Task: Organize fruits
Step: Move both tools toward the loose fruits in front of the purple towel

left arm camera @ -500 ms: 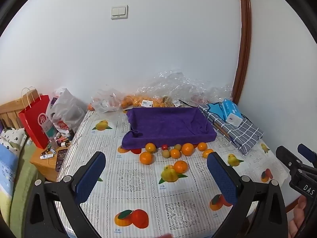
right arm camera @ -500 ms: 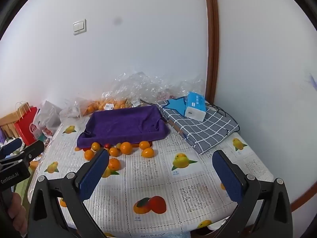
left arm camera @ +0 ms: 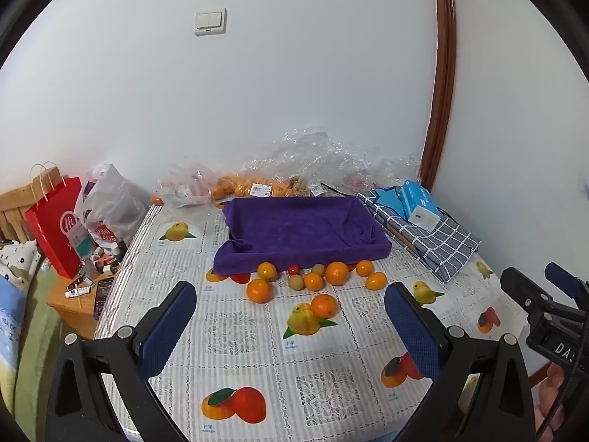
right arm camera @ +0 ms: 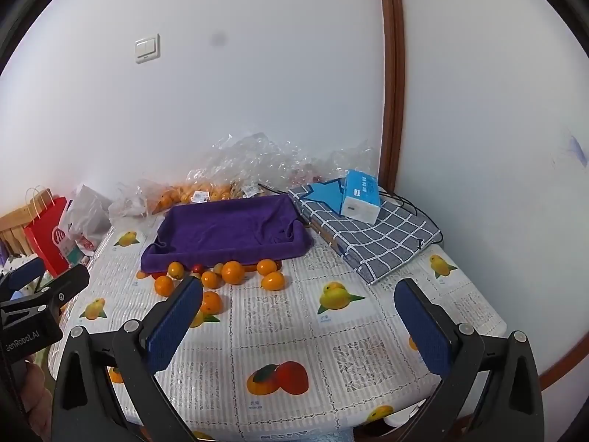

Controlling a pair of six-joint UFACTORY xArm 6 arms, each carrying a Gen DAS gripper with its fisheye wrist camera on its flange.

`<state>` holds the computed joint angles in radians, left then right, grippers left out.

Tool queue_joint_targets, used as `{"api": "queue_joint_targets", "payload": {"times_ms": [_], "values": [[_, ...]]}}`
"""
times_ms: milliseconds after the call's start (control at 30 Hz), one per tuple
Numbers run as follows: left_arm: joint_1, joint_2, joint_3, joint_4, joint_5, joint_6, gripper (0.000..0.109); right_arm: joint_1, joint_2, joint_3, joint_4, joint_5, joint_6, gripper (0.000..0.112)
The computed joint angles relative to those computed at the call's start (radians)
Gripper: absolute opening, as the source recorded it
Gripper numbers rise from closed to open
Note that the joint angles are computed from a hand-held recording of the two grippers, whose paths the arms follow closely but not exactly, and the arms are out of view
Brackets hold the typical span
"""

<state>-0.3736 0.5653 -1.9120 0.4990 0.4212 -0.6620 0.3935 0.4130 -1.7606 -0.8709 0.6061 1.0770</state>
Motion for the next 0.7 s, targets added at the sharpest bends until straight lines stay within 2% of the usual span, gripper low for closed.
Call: {"api": "queue_joint_targets", "payload": {"times_ms": [467,700], "values": [[0.01,-0.027,0.054,0.021,-0.04,-0.056,0.103,0.003,0.015,-0.007,0.012,-0.003,-0.016,0.102],[0.011,-0.018,0.052,-0.017,-0.041,-0.041,0.103,0.001,0.02,-0.003,0.014,-0.01,-0.011,0.102]]}}
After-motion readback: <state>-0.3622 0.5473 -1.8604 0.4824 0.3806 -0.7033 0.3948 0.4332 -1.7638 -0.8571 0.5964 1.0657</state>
